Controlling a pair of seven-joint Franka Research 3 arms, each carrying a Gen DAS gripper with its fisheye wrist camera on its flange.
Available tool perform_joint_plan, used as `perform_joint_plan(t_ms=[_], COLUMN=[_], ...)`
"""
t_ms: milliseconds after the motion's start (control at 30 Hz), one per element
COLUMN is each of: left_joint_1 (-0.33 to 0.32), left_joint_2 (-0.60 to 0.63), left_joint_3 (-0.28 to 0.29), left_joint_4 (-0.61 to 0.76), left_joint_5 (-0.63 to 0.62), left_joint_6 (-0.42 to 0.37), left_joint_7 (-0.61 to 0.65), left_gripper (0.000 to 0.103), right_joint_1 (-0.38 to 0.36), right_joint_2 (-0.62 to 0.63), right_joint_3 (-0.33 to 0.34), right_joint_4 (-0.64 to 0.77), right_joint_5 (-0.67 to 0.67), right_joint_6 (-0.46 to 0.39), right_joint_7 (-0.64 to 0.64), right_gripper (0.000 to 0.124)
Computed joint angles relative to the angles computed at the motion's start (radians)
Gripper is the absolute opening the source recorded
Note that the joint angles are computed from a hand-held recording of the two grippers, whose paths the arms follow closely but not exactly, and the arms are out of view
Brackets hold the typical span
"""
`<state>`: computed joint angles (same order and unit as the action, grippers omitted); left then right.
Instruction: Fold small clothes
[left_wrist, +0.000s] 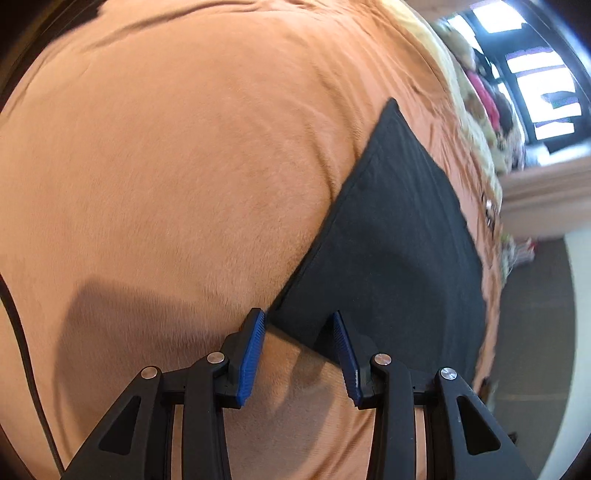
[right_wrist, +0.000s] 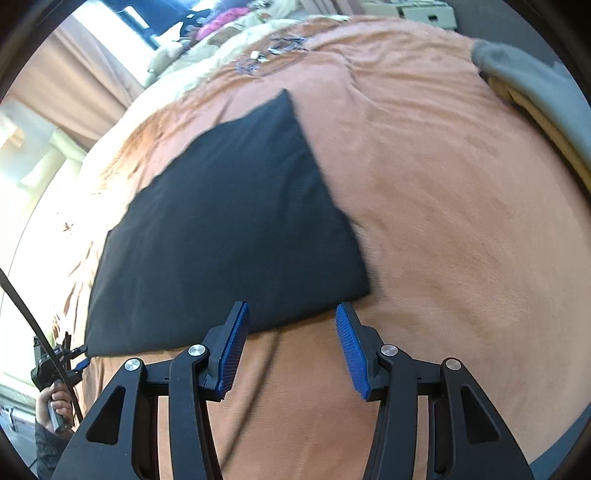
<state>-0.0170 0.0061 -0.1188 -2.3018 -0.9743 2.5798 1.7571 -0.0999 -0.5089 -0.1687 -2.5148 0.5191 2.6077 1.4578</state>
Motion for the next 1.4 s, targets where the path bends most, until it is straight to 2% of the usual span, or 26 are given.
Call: perform_joint_plan(t_ms=[167,233,267,333,667,833,1067,1300,1400], left_joint_1=[-0.002,-0.002,0.000,0.005,-0.026,-0.037,-0.049,-0.080,-0.096], left_joint_2=[0.007,0.008,0.003,-0.009,-0.081,-0.088,-0.080,-0.051,-0.035], left_joint_3=[-0.003,-0.005,-0.003,0.003,0.024,0.032,0.021,-0.009,-0.027], left_joint_4=[-0.004,-0.004,-0.009,-0.018,-0.001,0.054,0.137,0.256,0.305], left_joint_5=[-0.100,-0.122,-0.094,-0.136,-0.270,-0.323,-0.345,-0.348,-0.325], left_joint_6=[0.051,0.067,0.071,0.054,0.022,-0.028,-0.075,-0.101,-0.097], left_joint_7=[0.033,0.058,0.044,0.091,0.299,0.379,0.422,0.448,0.439], left_gripper=[0.040,0.030,0.018,0.013,0.009,0.009,0.008,0.008,0.008], right_joint_1=[0.043,0.065,0.080,0.099,0.178,0.233,0.230,0.206,0.192], right_joint_2=[-0.016,-0.010,-0.009,0.007,0.207,0.302,0.413,0.440,0.428], right_joint_3=[0.012,0.013,0.017,0.021,0.077,0.079,0.108,0.113,0.110], right_joint_4=[0.005,0.015,0.019,0.033,0.173,0.253,0.324,0.339,0.334], right_joint_5=[0.018,0.033,0.044,0.052,0.073,0.190,0.246,0.333,0.338], right_joint_6=[0.003,0.008,0.013,0.018,0.037,0.034,-0.012,-0.056,-0.047], right_joint_7=[-0.021,-0.033,-0.041,-0.056,-0.081,-0.162,-0.208,-0.271,-0.299], right_gripper=[0.035,0.031,0.028,0.026,0.023,0.023,0.010,0.009,0.009])
